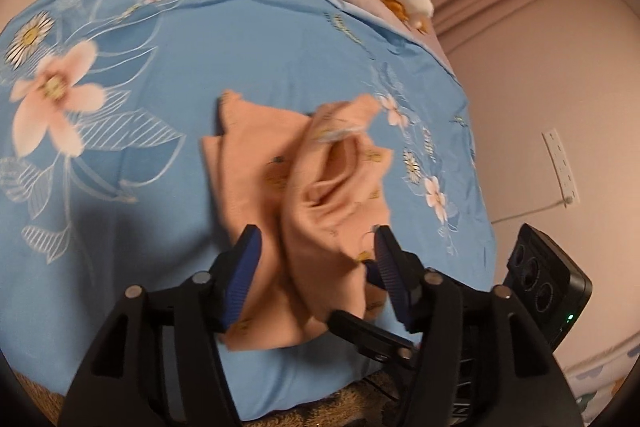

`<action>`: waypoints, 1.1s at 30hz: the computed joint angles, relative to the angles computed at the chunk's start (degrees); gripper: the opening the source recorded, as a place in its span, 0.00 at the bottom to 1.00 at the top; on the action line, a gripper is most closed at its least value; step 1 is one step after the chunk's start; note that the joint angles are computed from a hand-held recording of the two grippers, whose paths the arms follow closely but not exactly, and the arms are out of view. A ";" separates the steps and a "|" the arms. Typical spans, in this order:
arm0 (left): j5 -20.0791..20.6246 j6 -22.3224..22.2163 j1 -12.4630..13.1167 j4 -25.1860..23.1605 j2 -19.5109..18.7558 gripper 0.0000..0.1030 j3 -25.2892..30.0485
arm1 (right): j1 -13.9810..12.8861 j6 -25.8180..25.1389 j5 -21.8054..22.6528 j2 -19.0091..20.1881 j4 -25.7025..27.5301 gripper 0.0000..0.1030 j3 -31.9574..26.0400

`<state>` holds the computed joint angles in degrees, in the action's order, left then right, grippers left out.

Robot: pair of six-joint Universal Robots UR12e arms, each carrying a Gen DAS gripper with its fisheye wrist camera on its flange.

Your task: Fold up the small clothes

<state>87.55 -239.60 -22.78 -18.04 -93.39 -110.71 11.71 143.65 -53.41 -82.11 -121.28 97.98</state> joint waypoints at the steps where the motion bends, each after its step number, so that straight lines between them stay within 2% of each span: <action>1: -0.35 0.72 0.00 -0.04 -0.27 0.60 0.40 | -0.56 0.62 0.35 -0.18 -0.36 0.60 0.09; 5: -3.45 3.79 0.40 -2.90 -2.00 0.65 2.66 | -2.68 4.98 -0.09 -0.50 -3.84 0.60 0.67; 10: -4.74 5.88 0.60 -6.09 -3.77 0.65 4.51 | -4.63 11.11 -0.29 -0.01 -6.83 0.60 1.08; 13: -4.87 6.51 0.74 -8.32 -4.52 0.63 5.20 | -4.84 14.59 -2.49 0.29 -8.92 0.60 1.36; 15: -3.94 7.69 0.31 -8.75 -4.95 0.55 5.52 | -5.03 15.70 -3.91 0.31 -9.88 0.60 1.71; 16: -3.06 8.34 0.03 -9.31 -5.03 0.41 5.66 | -5.20 15.81 -3.99 0.25 -9.91 0.60 1.89; 17: -1.84 8.95 -0.29 -10.44 -5.28 0.20 6.07 | -5.24 15.93 -4.02 0.38 -9.75 0.60 1.87; 19: -0.33 8.70 -0.60 -11.82 -5.54 0.14 6.34 | -5.20 15.99 -4.38 0.53 -9.44 0.60 1.77; 22: 0.35 5.88 -0.45 -8.14 -4.70 0.11 4.87 | -4.63 16.32 -5.68 0.66 -10.12 0.60 1.72; 24: -2.09 4.14 0.26 -3.08 -3.71 0.11 3.06 | -4.51 16.29 -5.71 0.56 -10.39 0.60 1.77; 27: -4.61 1.86 1.00 1.72 -2.45 0.11 0.76 | -4.33 15.94 -5.70 0.48 -10.80 0.60 1.78; 33: -1.16 -0.50 0.65 -0.86 -0.43 0.12 -1.50 | -4.04 14.83 -4.82 0.68 -9.77 0.60 1.74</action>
